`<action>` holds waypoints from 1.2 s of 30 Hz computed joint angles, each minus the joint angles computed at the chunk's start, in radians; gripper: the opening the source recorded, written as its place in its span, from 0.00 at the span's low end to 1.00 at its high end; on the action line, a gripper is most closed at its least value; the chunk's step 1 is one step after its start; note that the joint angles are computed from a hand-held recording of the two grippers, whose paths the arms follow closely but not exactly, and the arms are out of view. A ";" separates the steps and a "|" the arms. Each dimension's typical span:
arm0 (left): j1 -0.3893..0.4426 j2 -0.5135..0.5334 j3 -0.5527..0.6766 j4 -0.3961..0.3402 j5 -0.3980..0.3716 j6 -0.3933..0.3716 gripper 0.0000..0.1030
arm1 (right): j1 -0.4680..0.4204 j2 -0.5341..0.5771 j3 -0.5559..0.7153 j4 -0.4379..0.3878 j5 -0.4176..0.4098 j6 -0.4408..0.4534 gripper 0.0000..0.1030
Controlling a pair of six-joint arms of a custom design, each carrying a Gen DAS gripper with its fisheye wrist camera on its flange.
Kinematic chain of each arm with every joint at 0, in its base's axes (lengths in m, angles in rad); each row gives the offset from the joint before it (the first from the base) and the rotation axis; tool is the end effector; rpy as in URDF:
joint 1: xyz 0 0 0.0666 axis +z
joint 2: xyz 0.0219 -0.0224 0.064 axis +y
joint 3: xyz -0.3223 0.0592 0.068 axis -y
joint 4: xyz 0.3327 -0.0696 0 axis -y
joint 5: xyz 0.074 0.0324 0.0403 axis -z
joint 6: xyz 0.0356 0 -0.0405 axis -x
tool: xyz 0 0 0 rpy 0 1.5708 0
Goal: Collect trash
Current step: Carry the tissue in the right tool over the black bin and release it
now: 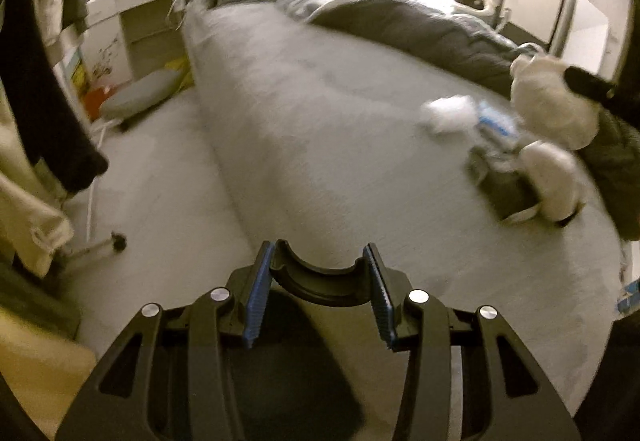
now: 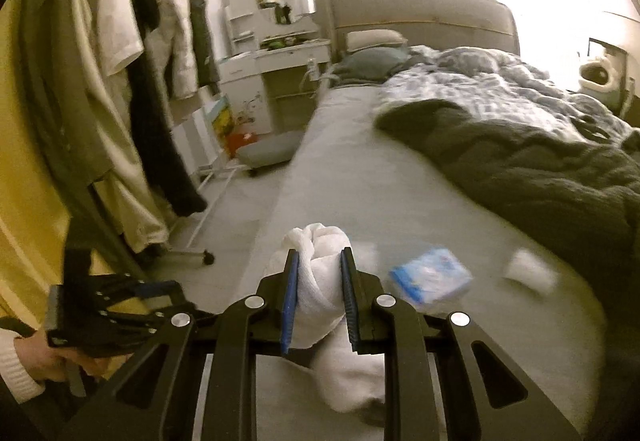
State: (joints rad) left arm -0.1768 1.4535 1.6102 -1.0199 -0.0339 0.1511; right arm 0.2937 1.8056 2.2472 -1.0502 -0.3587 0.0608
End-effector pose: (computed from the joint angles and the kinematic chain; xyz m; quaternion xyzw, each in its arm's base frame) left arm 0.4445 -0.0786 0.4272 0.0062 0.9379 -0.0409 0.3444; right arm 0.5246 0.1713 0.5089 -0.2351 0.8440 0.2100 0.4339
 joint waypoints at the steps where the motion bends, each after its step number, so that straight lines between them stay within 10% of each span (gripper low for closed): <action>1: 0.007 0.003 -0.001 -0.007 0.003 0.008 0.47 | 0.016 0.010 0.013 -0.008 0.007 0.004 0.20; 36: 0.231 -0.018 -0.336 -0.104 0.166 0.051 0.59 | 0.325 0.363 0.410 -0.399 0.092 -0.003 0.20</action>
